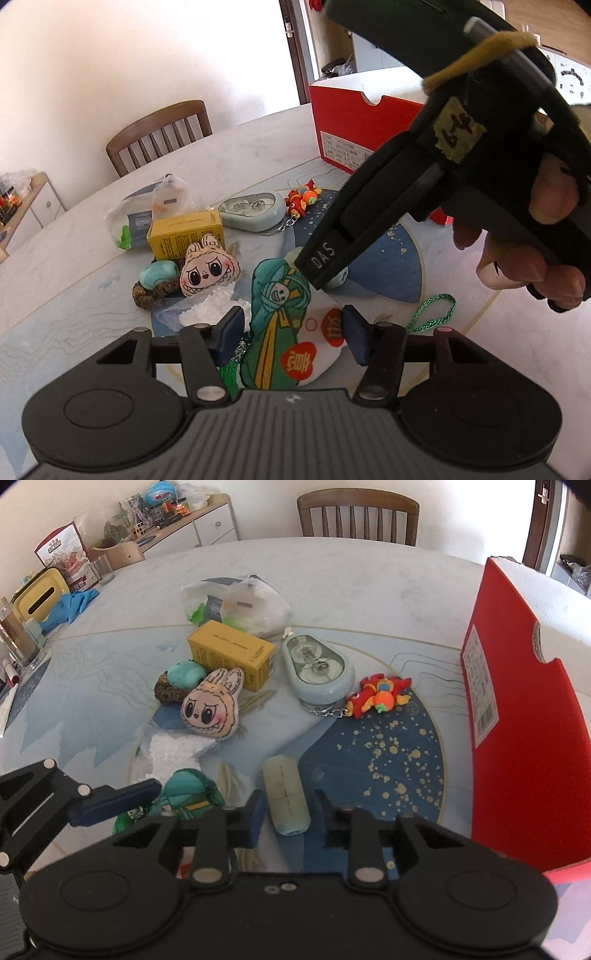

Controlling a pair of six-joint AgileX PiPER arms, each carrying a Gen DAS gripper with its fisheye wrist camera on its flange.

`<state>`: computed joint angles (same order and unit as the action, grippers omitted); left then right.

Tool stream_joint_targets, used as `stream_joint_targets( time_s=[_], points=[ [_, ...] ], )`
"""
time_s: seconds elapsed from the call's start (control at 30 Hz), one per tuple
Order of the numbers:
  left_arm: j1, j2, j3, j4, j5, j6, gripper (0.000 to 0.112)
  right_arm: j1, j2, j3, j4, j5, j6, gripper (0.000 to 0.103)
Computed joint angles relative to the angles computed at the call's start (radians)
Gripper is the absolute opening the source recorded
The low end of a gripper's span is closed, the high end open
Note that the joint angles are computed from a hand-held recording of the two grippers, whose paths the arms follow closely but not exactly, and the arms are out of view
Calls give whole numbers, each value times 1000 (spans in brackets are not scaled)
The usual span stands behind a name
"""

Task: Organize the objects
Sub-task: 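Grasp the green printed bag with the left tool while the right tool grasps the pale cylinder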

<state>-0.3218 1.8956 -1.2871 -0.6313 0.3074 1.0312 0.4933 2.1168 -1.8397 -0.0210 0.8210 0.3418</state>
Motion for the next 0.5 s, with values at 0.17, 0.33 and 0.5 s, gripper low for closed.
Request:
stream_joint_targets(
  time_s=[0.17, 0.33, 0.5],
  points=[
    [10, -1, -19, 14, 33, -37, 46, 5, -44, 55, -33, -34, 47, 21],
    [16, -16, -31, 61, 82, -115, 45, 8, -142, 152, -54, -68, 64, 20],
    [29, -29, -67, 79, 158, -199, 45, 3, -237, 243, -52, -89, 66, 20]
  ],
)
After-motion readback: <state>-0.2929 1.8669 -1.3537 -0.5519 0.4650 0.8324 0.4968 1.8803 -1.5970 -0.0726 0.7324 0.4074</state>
